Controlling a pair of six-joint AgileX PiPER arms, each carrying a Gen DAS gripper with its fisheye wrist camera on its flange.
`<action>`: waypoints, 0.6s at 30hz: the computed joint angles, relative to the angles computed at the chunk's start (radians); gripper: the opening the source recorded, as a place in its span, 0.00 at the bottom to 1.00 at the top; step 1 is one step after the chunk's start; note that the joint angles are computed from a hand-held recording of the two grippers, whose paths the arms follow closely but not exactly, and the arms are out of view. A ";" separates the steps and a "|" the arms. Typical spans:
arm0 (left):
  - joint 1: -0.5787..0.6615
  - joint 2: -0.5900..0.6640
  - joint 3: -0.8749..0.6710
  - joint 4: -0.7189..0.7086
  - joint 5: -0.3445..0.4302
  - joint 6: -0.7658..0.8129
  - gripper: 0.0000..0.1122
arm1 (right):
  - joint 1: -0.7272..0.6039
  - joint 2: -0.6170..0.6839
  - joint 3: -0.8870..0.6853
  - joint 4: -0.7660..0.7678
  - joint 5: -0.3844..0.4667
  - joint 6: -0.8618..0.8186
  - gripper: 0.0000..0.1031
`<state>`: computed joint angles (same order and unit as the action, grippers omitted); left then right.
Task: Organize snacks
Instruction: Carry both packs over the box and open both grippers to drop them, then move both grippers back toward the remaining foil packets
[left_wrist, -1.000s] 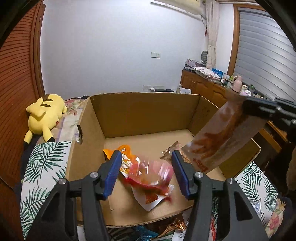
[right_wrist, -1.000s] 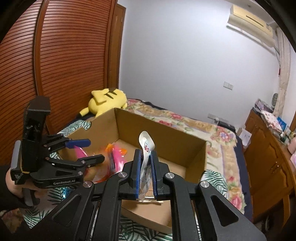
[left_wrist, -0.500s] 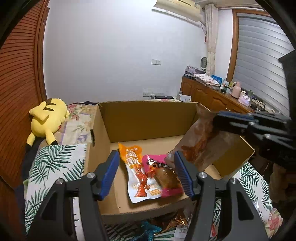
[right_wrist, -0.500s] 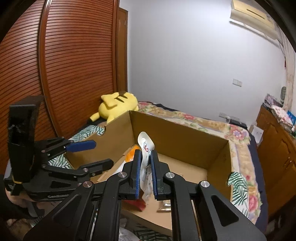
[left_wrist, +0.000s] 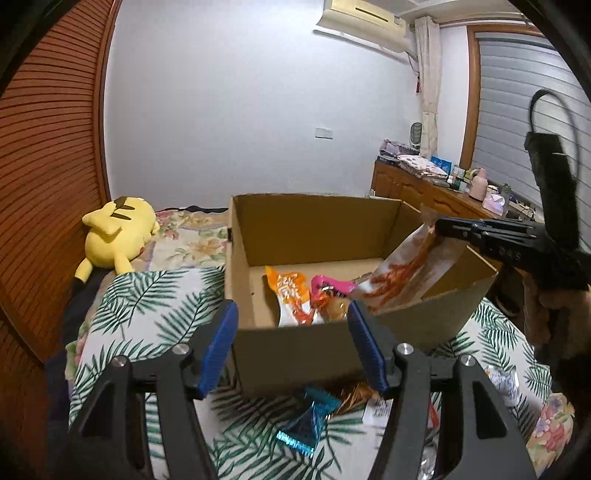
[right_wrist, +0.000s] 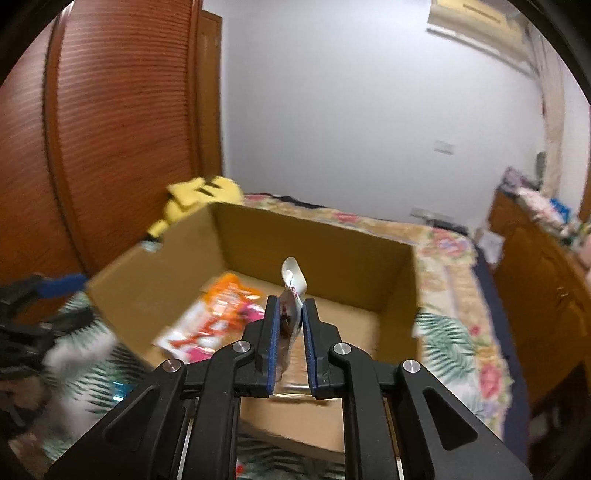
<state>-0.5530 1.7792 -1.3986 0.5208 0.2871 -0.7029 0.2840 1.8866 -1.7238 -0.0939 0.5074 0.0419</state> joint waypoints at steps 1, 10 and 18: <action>-0.003 -0.007 0.015 0.030 0.000 -0.028 0.55 | -0.006 0.004 0.002 -0.020 -0.001 0.027 0.10; -0.054 -0.034 0.087 0.162 0.019 -0.148 0.55 | -0.046 0.030 -0.016 -0.058 0.072 0.062 0.14; -0.090 -0.041 0.134 0.127 0.044 -0.126 0.55 | -0.036 -0.069 0.145 -0.090 0.028 0.056 0.40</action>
<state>-0.6428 1.7381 -1.2645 0.6480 0.3311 -0.8285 0.2484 1.8178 -1.5790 -0.1842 0.5352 0.0984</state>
